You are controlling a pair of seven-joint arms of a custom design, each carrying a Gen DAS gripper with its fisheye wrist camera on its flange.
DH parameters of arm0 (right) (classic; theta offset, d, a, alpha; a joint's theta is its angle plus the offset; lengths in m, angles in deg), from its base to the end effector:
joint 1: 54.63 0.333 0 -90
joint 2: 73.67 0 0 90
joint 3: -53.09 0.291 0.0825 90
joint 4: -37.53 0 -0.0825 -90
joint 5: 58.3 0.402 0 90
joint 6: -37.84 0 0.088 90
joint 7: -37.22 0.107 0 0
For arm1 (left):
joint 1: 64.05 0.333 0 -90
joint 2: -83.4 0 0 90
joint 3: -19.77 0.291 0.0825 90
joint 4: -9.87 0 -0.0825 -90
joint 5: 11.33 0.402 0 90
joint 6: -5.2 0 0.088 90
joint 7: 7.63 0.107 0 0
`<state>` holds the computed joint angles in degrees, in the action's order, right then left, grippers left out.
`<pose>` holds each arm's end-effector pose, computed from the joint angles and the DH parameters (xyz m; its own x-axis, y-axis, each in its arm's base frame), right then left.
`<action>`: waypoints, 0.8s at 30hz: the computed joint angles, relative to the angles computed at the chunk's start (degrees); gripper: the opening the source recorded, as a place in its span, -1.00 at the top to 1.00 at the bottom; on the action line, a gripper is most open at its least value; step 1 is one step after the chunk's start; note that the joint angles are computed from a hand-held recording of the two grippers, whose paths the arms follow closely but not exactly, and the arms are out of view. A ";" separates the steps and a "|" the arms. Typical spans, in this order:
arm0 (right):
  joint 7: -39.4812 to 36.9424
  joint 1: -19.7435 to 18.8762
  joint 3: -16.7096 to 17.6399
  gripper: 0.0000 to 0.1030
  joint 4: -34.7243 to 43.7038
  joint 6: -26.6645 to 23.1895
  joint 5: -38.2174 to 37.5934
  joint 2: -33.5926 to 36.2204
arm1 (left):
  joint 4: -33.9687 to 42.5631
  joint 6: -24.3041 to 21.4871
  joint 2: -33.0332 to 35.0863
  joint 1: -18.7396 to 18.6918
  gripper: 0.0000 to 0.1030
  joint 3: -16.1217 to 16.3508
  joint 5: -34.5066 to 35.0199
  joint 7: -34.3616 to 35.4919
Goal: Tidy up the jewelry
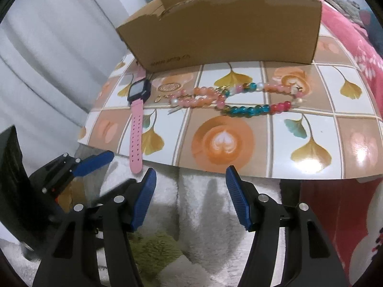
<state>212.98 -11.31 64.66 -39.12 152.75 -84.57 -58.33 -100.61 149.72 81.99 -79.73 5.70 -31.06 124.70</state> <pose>0.4299 0.5319 0.6040 -0.3397 -0.8807 -0.3300 -0.7829 0.4593 -0.4198 0.5358 -0.3038 0.5355 -0.8332 -0.5377 -0.1292 -0.3623 0.7072 -0.6072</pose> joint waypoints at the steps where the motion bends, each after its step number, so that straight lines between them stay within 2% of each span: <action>1: 0.52 -0.04 -0.07 -0.14 -0.98 0.70 -0.19 -0.64 | -0.73 1.52 -0.07 -0.18 0.05 -0.30 2.52 -0.36; 7: 2.33 -0.40 0.16 -0.14 -3.36 2.95 -0.97 -2.29 | -3.56 8.39 0.89 -0.89 0.05 -1.03 17.92 -4.50; 13: 4.32 -1.49 0.45 -0.14 -6.61 5.96 -0.26 -4.01 | -4.09 12.07 1.79 -1.15 0.06 -0.66 25.63 -8.56; 16: 4.80 -1.84 0.68 -0.14 -7.46 6.64 -0.43 -4.51 | -4.01 12.70 1.82 -1.32 0.18 -0.57 26.08 -9.18; 20: 5.16 -2.25 0.83 -0.14 -8.34 7.65 -0.38 -4.92 | -4.11 12.82 1.34 -1.37 0.36 -0.55 21.38 -5.14; 24: 5.40 -2.58 1.02 -0.14 -9.04 8.39 -0.03 -5.29 | -4.55 13.80 0.86 -1.40 0.39 -0.71 19.50 -3.10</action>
<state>218.38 -13.90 65.68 -48.15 161.15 -84.60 -63.62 -105.16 163.51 82.85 -81.13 4.99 -11.56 121.60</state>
